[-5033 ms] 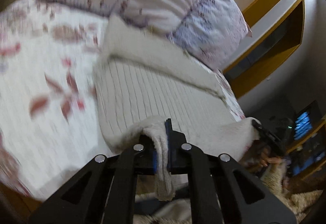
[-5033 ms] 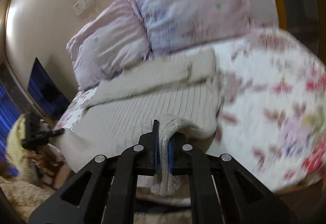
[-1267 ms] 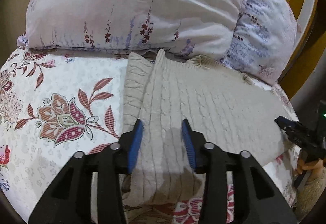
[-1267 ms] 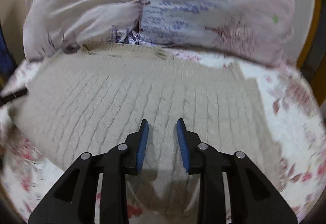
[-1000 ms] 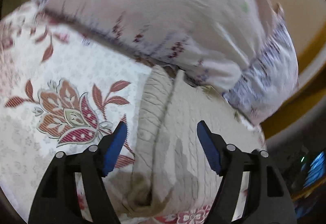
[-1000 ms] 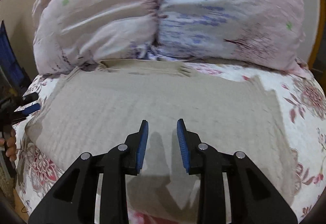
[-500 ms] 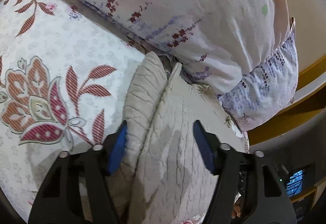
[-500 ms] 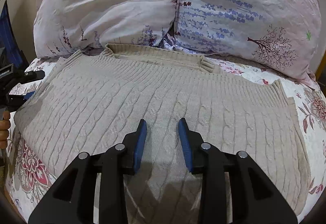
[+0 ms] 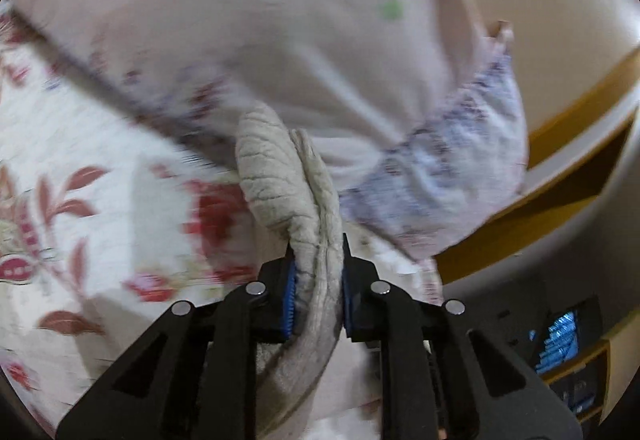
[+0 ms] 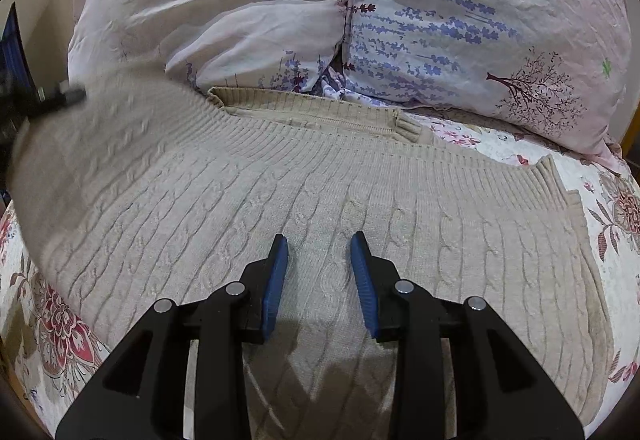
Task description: Fold small clothes
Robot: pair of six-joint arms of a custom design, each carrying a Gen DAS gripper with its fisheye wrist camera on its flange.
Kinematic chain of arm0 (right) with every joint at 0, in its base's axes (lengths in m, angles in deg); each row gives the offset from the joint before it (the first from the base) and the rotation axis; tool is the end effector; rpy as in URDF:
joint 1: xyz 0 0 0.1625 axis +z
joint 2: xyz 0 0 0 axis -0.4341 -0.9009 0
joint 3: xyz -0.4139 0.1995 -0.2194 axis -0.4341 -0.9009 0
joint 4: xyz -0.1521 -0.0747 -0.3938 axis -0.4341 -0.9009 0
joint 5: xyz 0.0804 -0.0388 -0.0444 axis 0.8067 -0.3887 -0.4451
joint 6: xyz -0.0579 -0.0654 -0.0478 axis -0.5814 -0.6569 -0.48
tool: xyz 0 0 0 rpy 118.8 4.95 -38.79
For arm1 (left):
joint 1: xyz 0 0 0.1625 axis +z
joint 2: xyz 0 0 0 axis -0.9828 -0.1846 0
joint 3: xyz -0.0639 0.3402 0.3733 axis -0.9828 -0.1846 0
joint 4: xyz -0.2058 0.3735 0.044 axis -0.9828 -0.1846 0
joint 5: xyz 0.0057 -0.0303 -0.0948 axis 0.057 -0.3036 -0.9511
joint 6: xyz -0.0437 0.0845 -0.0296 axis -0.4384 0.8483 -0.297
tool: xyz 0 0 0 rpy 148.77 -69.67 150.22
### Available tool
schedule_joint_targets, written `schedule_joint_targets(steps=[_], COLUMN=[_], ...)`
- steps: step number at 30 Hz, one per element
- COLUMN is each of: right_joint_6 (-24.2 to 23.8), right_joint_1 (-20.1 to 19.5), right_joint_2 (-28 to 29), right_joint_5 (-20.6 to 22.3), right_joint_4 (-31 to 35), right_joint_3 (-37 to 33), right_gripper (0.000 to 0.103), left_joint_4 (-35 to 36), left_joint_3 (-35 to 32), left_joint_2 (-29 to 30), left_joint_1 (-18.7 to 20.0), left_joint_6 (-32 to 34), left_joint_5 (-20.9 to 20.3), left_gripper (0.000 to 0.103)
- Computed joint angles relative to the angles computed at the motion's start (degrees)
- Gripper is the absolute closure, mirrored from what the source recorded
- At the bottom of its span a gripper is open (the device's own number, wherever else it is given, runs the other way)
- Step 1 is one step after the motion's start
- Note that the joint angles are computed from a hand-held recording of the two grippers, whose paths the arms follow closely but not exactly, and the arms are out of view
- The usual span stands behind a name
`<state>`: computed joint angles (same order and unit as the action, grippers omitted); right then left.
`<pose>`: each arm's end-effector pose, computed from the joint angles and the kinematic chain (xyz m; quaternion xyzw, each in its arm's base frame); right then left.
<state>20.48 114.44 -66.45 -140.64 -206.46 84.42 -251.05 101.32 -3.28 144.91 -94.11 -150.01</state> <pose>0.0910 -0.5007 0.0687 0.3040 -0.8927 0.2137 0.2548 -0.0429 -0.4748 0.1499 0.0119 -0.9180 0.3945 0.0392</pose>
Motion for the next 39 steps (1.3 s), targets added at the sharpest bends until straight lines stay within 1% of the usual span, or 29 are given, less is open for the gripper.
schedule_joint_targets(steps=[2,3,4,6,7,11,16,19,20,22,23,24,25,26,27,29,30,31,32,33,34,35,36,38,39], right_joint_6=[2.65,5.01,6.48,7.2,6.87,6.87,8.75,9.23,9.57,10.94,11.69,12.47,13.45,14.18,14.94,17.3,18.67,20.28,21.24,22.07,23.01,23.69,24.2,25.15,26.02], right_joint_1=[-0.51,-1.46,-2.3,-3.35,-3.85,-6.65,-10.3,-11.64,-12.01,-12.96,-13.35,-13.71,-14.13,-14.41,-14.72,-15.72,-16.06,-16.5,-16.63,-16.6,-16.33,-15.83,-15.3,-14.02,-13.7], right_joint_2=[-2.13,-4.29,-5.69,-7.32,-8.14,-11.69,-14.86,-15.92,-16.38,-17.77,-18.47,-19.23,-20.24,-21.02,-21.83,-24.06,-24.94,-25.78,-26.08,-26.14,-25.77,-25.2,-24.73,-23.15,-22.36], right_joint_5=[1.69,4.28,6.07,7.35,7.56,7.71,7.92,7.58,7.57,8.63,9.37,10.28,11.59,12.72,14.12,18.55,20.52,23.18,24.76,25.97,26.75,26.43,25.68,23.07,22.48], right_joint_4=[3.74,6.82,7.59,5.77,4.47,2.22,1.41,0.8,0.72,2.34,3.51,4.85,6.9,8.61,10.69,17.7,21.82,27.79,31.54,34.88,38.22,40.45,41.19,42.24,43.63], right_joint_3=[0.1,0.35,0.74,1.59,2.05,3.19,3.88,3.94,4.1,3.99,3.81,3.64,3.35,3.18,2.91,1.97,1.15,-0.24,-1.2,-2.18,-3.48,-4.62,-5.17,-6.6,-7.47], right_gripper=[0.067,0.063,0.056,0.048,0.047,0.046,0.046,0.046,0.046,0.046,0.046,0.046,0.046,0.046,0.046,0.046,0.044,0.041,0.04,0.04,0.04,0.04,0.04,0.04,0.04], left_joint_4=[-0.34,-0.55,-0.5,0.28,0.56,2.72,5.1,8.06,9.56,12.58,14.84,14.96,14.09,12.52,10.72,5.54,3.92,2.31,0.11,-1.1,-0.86,-0.46,0.45,4.45,5.76], left_joint_3=[-0.86,-1.68,-2.16,-3.77,-4.52,-8.44,-12.68,-15.2,-16.12,-17.56,-17.97,-17.62,-17.0,-15.95,-14.75,-11.56,-10.89,-9.97,-8.63,-7.7,-6.94,-6.35,-6.0,-6.27,-6.3], left_joint_2=[0.78,1.67,2.16,3.74,4.6,9.16,15.19,18.57,19.58,20.32,20.32,20.22,20.0,19.48,18.83,16.96,16.57,15.62,14.84,14.11,13.36,12.81,12.54,12.11,11.88], left_joint_1=[-1.4,-2.35,-2.93,-4.17,-4.78,-6.69,-8.76,-9.41,-9.43,-8.71,-8.75,-9.19,-9.67,-10.36,-10.95,-11.54,-11.93,-12.04,-12.44,-12.75,-13.01,-12.99,-12.83,-11.77,-10.82], left_joint_6=[-0.28,-0.58,-0.74,-1.03,-1.15,-1.54,-1.79,-1.6,-1.87,-1.05,-0.09,0.81,2.21,3.66,4.55,5.56,5.44,5.38,5.08,4.8,4.34,4.11,3.57,2.16,1.94], left_joint_5=[-0.89,-1.65,-2.06,-3.35,-4.0,-6.83,-7.13,-6.98,-7.55,-11.97,-14.26,-14.62,-14.77,-13.98,-12.96,-11.02,-9.69,-7.35,-3.54,1.16,5.65,8.81,11.74,14.46,14.22], left_gripper=[0.087,0.087,0.087,0.087,0.088,0.088,0.088,0.088,0.09,0.091,0.083,0.076,0.06,0.047,0.041,0.029,0.027,0.023,0.021,0.021,0.021,0.021,0.021,0.022,0.022])
